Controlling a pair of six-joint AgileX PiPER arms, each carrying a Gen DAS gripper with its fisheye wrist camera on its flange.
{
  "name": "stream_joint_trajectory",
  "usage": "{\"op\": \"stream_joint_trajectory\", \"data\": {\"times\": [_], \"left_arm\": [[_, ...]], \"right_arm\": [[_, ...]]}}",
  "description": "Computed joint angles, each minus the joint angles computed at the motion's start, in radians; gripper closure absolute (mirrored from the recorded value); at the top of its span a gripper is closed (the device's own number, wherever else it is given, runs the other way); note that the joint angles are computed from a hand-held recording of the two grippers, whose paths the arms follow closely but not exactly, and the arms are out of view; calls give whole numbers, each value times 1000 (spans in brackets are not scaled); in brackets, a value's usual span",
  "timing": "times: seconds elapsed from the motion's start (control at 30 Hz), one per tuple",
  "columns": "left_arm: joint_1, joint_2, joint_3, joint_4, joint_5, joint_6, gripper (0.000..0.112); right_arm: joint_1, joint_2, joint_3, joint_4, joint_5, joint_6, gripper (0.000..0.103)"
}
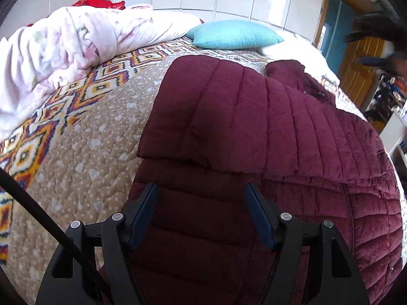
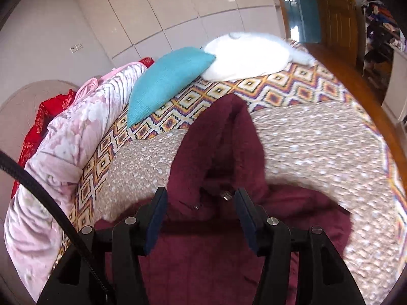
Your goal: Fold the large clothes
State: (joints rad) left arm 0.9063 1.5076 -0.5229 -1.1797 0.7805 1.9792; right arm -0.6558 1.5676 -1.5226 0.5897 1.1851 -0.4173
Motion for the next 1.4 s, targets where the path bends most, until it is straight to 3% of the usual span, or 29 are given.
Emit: {"op": "stream_joint_trajectory", "data": {"times": [0.13,0.27,0.47,0.67,0.73,0.8,0.9,1.07,1.2,1.4], "left_arm": [[33,46,-20,6,57,14,38],[43,84,-48,33,90,-15,36],[65,104,-61,46,127,-25,36],[66,101,-58,47,127,-25,35],[68,99,-56,48,130,-25,35],[67,101,-58,49,130,-27,35],[67,99,-56,50,129,-27,35],[64,106,-61,56,130,-35,34],[64,106,-62,57,131,-36,34],[67,118,-72,64,144,-49,34]], "right_arm": [[187,182,-84,-138,-185,183,44],[273,361,-219,-262,-268,312,44],[331,577,-436,-393,-266,436,44],[362,649,-519,-455,-252,438,45],[370,644,-507,-484,-269,442,52],[369,637,-499,-485,-275,435,78],[366,598,-459,-463,-306,406,90],[352,440,-318,-381,-352,354,92],[331,204,-118,-269,-338,222,92],[256,-203,245,-68,-227,30,93]]}}
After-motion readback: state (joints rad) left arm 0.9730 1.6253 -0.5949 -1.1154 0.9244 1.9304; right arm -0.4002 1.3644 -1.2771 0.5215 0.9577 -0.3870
